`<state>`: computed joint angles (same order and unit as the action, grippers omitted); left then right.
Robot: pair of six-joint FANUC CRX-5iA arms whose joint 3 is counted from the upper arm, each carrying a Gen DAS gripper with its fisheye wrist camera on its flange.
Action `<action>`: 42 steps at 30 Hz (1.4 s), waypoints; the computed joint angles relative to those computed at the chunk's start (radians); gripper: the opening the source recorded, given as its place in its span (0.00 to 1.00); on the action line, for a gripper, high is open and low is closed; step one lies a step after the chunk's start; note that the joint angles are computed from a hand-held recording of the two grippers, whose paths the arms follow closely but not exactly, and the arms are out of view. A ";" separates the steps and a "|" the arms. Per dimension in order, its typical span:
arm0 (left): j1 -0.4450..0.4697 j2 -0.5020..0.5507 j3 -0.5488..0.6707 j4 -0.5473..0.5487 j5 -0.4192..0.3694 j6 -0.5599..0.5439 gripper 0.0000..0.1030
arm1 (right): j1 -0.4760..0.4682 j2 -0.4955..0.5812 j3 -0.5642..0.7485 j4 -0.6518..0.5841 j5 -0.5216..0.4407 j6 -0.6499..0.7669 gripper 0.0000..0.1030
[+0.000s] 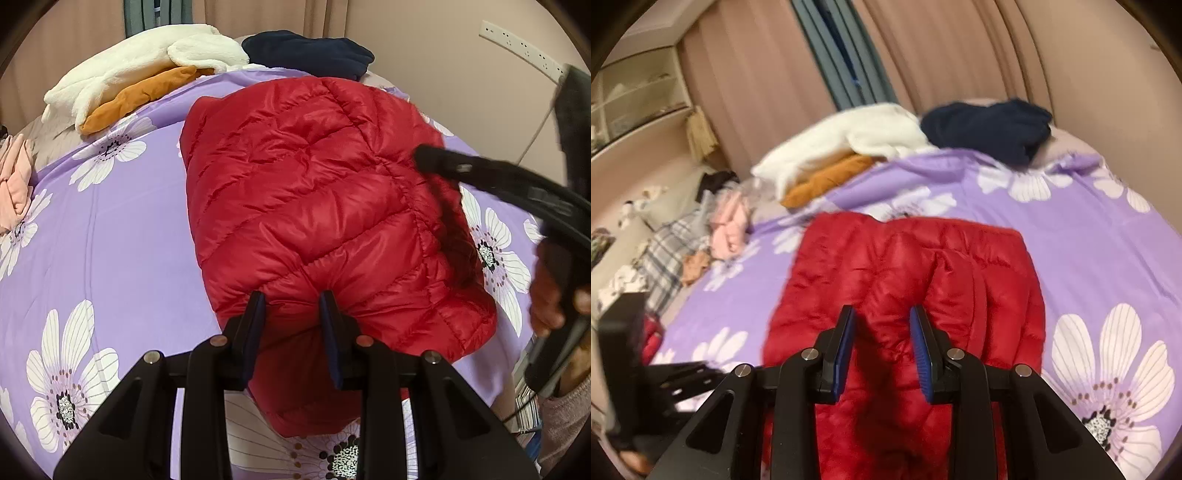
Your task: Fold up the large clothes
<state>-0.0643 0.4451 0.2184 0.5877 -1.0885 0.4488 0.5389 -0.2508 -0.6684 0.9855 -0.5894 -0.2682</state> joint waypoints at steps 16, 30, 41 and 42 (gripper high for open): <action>-0.006 0.023 0.028 -0.009 -0.017 0.007 0.29 | 0.021 0.007 0.019 -0.119 -0.039 0.046 0.26; -0.009 0.013 0.013 -0.019 0.002 0.014 0.29 | 0.179 -0.070 -0.044 -0.024 -0.153 0.052 0.26; -0.013 0.007 0.006 -0.030 0.012 0.013 0.31 | 0.165 -0.013 -0.032 -0.147 -0.149 0.103 0.26; -0.013 0.007 0.005 -0.031 0.012 0.013 0.32 | 0.166 -0.011 -0.032 -0.149 -0.149 0.105 0.26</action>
<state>-0.0773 0.4517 0.2230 0.5571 -1.0770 0.4622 0.7049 -0.2623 -0.6999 0.8364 -0.7383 -0.1634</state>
